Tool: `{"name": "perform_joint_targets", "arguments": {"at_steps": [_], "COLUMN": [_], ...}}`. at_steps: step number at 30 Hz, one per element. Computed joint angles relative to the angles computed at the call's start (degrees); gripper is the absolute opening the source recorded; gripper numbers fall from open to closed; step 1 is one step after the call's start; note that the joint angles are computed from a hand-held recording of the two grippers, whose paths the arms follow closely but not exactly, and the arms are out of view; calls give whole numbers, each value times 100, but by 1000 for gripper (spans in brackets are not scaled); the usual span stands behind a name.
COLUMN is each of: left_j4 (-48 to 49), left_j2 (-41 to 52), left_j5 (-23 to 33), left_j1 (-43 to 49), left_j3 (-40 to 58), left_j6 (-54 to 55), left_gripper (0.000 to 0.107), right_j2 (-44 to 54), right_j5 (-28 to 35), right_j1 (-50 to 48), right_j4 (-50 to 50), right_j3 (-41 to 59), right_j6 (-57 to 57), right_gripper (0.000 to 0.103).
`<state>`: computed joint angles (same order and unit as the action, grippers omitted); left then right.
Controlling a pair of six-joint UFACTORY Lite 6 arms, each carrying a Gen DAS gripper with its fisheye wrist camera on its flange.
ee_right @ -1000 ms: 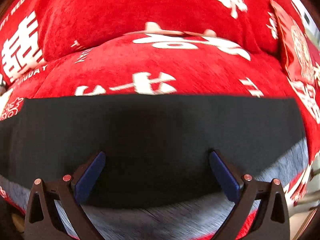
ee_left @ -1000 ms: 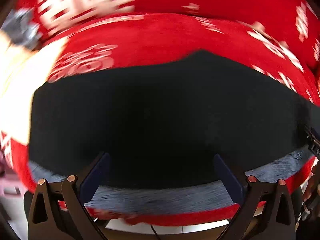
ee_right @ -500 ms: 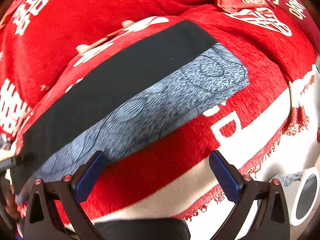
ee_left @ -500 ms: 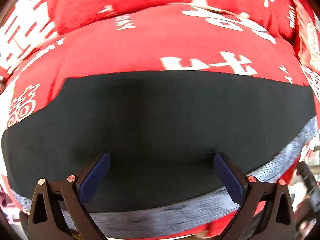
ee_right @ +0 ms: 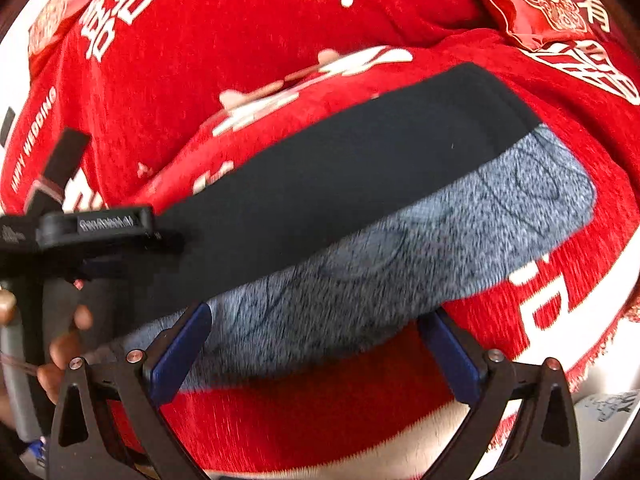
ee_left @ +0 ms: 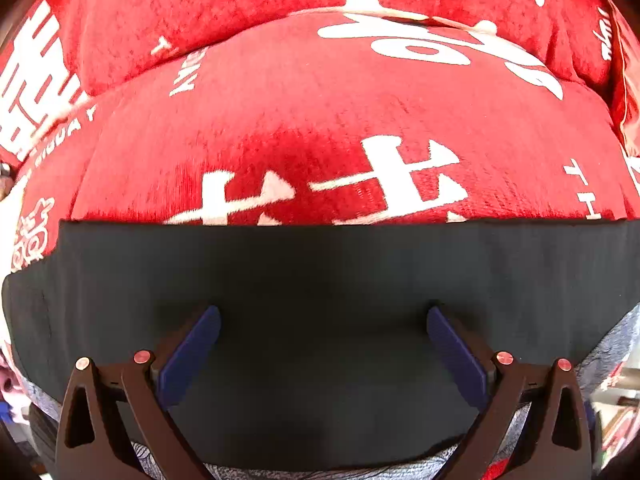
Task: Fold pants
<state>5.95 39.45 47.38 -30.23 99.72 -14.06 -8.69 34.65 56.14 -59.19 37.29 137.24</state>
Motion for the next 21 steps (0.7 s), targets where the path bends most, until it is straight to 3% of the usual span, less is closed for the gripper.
{"name": "perform_joint_targets", "arguments": {"at_steps": [4, 11, 16, 18, 20, 21], "left_j4": [152, 263, 300, 249, 283, 344], "left_j2": [-456, -322, -391, -381, -375, -390], "left_j5": [-564, -579, -735, -723, -724, -723], "left_j1": [-51, -121, -124, -106, -117, -141], "left_j3": [-741, -598, -733, -712, -706, -728], "left_j6": [-212, -375, -365, -310, -354, -439], "left_gripper": [103, 103, 103, 103, 103, 103], "right_j2": [-115, -285, 40, 174, 228, 274], "right_j5": [177, 4, 17, 93, 53, 118], "right_j1": [-291, -843, -1178, -1176, -1261, -1289], "right_j4": [-633, -1729, -1538, -1118, -773, -503], "right_j3": [-257, -620, -305, -76, 37, 122], "right_j6": [554, 1434, 780, 148, -391, -739], "right_gripper": [103, 103, 103, 97, 64, 59]}}
